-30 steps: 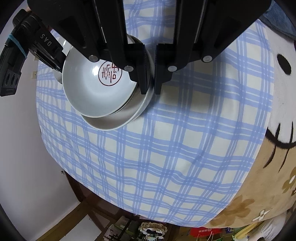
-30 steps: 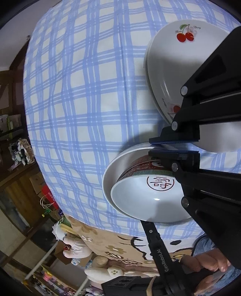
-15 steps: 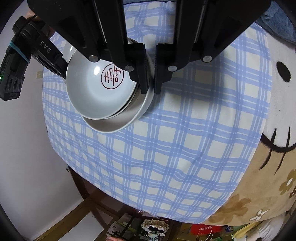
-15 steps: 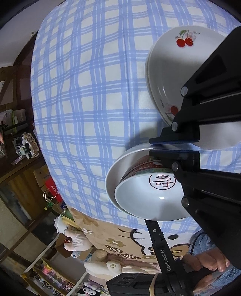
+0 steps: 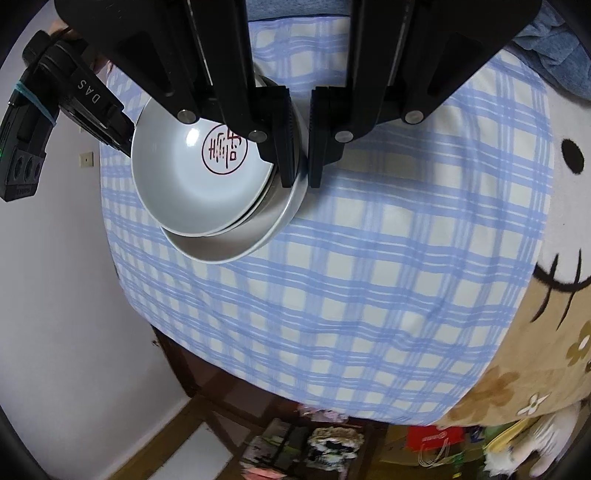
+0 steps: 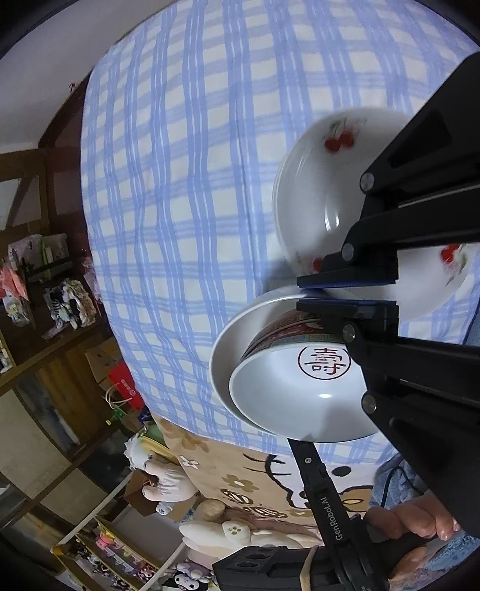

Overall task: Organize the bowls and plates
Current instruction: 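Lift the stack of three bowls off the cloth with both grippers, then carry the bowl stack and lower it onto the cherry plate stack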

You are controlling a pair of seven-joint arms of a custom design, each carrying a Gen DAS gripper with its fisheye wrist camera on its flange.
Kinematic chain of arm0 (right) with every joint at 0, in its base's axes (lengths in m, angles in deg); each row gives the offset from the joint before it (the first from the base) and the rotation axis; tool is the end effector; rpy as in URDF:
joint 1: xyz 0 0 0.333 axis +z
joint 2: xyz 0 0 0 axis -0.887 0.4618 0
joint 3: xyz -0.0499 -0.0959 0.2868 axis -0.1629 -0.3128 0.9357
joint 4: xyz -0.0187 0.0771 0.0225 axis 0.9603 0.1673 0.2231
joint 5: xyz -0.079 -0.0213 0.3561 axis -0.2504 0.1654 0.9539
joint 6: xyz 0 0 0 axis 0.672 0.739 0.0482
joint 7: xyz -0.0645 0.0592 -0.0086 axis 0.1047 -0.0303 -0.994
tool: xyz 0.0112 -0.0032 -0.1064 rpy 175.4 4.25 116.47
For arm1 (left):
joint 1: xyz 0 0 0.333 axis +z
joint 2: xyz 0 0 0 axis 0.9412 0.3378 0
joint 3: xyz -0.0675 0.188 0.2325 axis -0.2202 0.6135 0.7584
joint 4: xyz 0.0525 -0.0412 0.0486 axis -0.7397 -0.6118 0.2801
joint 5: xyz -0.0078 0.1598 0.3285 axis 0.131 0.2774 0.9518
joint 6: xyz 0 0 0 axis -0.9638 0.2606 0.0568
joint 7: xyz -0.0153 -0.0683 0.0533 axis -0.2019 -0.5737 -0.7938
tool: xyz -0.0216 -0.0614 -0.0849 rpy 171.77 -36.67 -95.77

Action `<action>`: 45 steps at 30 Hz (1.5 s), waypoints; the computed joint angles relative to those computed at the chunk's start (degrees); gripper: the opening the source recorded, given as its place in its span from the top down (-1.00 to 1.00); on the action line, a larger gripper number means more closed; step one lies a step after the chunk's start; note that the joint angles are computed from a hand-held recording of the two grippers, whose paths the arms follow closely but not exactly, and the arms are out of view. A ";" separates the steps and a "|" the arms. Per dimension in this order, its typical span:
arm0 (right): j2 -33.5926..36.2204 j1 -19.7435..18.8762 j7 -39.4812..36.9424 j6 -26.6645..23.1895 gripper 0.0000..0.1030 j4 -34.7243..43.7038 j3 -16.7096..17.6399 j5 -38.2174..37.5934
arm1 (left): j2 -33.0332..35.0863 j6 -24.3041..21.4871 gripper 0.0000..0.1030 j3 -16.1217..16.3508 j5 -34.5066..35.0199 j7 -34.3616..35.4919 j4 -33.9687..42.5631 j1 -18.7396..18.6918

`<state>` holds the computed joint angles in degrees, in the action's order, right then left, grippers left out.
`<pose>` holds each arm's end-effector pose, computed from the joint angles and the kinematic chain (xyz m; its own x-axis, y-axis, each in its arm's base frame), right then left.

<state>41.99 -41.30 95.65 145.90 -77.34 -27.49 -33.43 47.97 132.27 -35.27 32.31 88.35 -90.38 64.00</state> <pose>0.5569 0.3399 0.3980 0.0751 -0.9303 -0.3590 -0.9195 0.0746 -0.3858 0.5557 -0.1464 0.4096 0.0956 -0.9247 0.3685 -0.9283 -0.2164 -0.3024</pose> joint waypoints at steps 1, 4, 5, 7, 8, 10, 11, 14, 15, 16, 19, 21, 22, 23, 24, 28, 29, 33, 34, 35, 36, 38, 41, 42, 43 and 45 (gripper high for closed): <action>-1.14 -0.35 -0.10 0.09 0.86 -1.45 0.02 0.29 | -0.03 0.14 0.91 -0.25 0.17 -0.07 0.00 -0.32; -4.14 -0.85 0.39 0.92 0.86 -5.73 -0.52 0.67 | 0.52 -0.30 0.91 -0.94 0.70 -0.56 0.71 -1.39; -5.04 -1.02 0.63 1.40 0.86 -7.17 -0.71 0.87 | 0.72 -0.46 0.91 -1.22 0.56 -0.45 0.87 -1.72; -6.97 -1.01 1.73 2.20 0.86 -9.97 -1.46 0.46 | 1.24 -0.98 0.91 -1.62 0.67 -0.47 1.42 -2.39; -7.81 -1.05 2.24 2.43 0.86 -11.16 -1.75 0.30 | 1.61 -1.56 0.91 -1.78 1.18 -0.66 1.90 -2.84; -9.37 -1.08 3.38 2.77 0.86 -13.48 -2.43 -0.31 | 2.46 -3.23 0.91 -1.87 4.17 -1.62 3.22 -4.15; -10.07 -1.05 4.15 2.89 0.86 -14.64 -2.82 -0.82 | 2.70 -3.46 0.91 -1.93 5.04 -1.84 3.43 -4.60; -11.48 -1.56 4.85 3.60 0.86 -17.52 -3.03 -0.43 | 4.46 -4.58 0.92 -2.19 6.49 -2.96 4.90 -5.75; -11.80 -1.66 5.12 3.92 0.86 -18.38 -3.13 -0.37 | 5.19 -5.03 0.91 -2.30 6.55 -3.15 5.44 -5.97; -12.02 -1.74 5.43 3.99 0.86 -19.15 -3.31 -0.53 | 5.95 -5.49 0.91 -2.42 6.53 -3.18 6.01 -6.16; -12.04 -2.30 5.11 5.07 0.86 -20.61 -3.21 0.31 | 7.40 -5.61 0.91 -2.34 8.12 -3.32 7.00 -7.06; -11.92 -3.40 3.40 6.49 0.86 -21.54 -2.34 3.41 | 8.00 -4.81 0.92 -2.16 9.33 -3.64 7.67 -7.61; -11.77 -4.04 2.06 7.13 0.86 -21.75 -1.74 5.38 | 8.43 -5.18 0.91 -1.98 10.03 -4.07 8.44 -7.86; -11.55 -4.16 1.57 7.20 0.86 -21.53 -1.61 5.92 | 8.91 -5.25 0.91 -1.81 10.55 -4.58 9.08 -8.06; -11.45 -4.07 1.64 7.20 0.86 -21.39 -1.77 5.80 | 9.30 -5.21 0.91 -1.80 10.61 -4.78 9.53 -8.07; -11.13 -4.33 0.32 6.90 0.86 -20.92 -1.56 6.30 | 9.56 -5.16 0.91 -2.24 9.40 -4.11 9.78 -7.54; -11.13 -4.42 -0.28 7.06 0.86 -21.00 -1.50 6.46 | 9.44 -5.16 0.91 -2.40 8.92 -3.63 9.64 -7.33; -11.06 -4.36 -1.17 7.82 0.86 -21.18 -1.51 6.39 | 9.43 -4.73 0.89 -2.53 7.93 -3.04 9.41 -7.18; -11.11 -4.84 -2.28 7.87 0.85 -21.28 -0.99 7.59 | 9.35 -4.37 0.87 -2.40 8.22 -2.99 9.23 -7.28; -11.20 -5.48 -3.68 7.74 0.85 -21.35 -0.33 9.44 | 9.11 -3.94 0.83 -2.04 9.21 -3.30 8.94 -7.61; -11.29 -6.13 -5.21 7.69 0.85 -21.44 0.40 11.83 | 8.84 -3.85 0.79 -1.83 10.01 -3.50 8.67 -7.83; -11.64 -5.90 -5.95 8.25 0.85 -21.97 0.17 12.84 | 8.15 -3.03 0.74 -1.62 11.04 -3.48 7.85 -7.94; -12.77 -3.68 -2.08 8.94 0.85 -22.92 -2.38 7.15 | 6.77 -1.41 0.69 -0.72 13.97 -5.03 6.39 -8.61; -13.24 -2.66 0.77 8.70 0.85 -23.12 -3.69 3.69 | 6.07 -0.83 0.69 0.57 17.88 -7.87 5.75 -9.75; -13.94 -1.78 3.60 8.88 0.85 -23.59 -4.83 0.07 | 5.39 -0.49 0.70 1.71 22.07 -10.72 5.20 -10.75; -15.39 -1.49 6.16 9.18 0.85 -24.50 -5.46 -3.46 | 3.81 0.14 0.70 2.27 26.75 -13.59 3.92 -11.06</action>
<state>26.60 -42.79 101.81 155.08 -101.83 -32.95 -36.89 51.78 132.41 -33.01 59.06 74.76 -86.45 52.94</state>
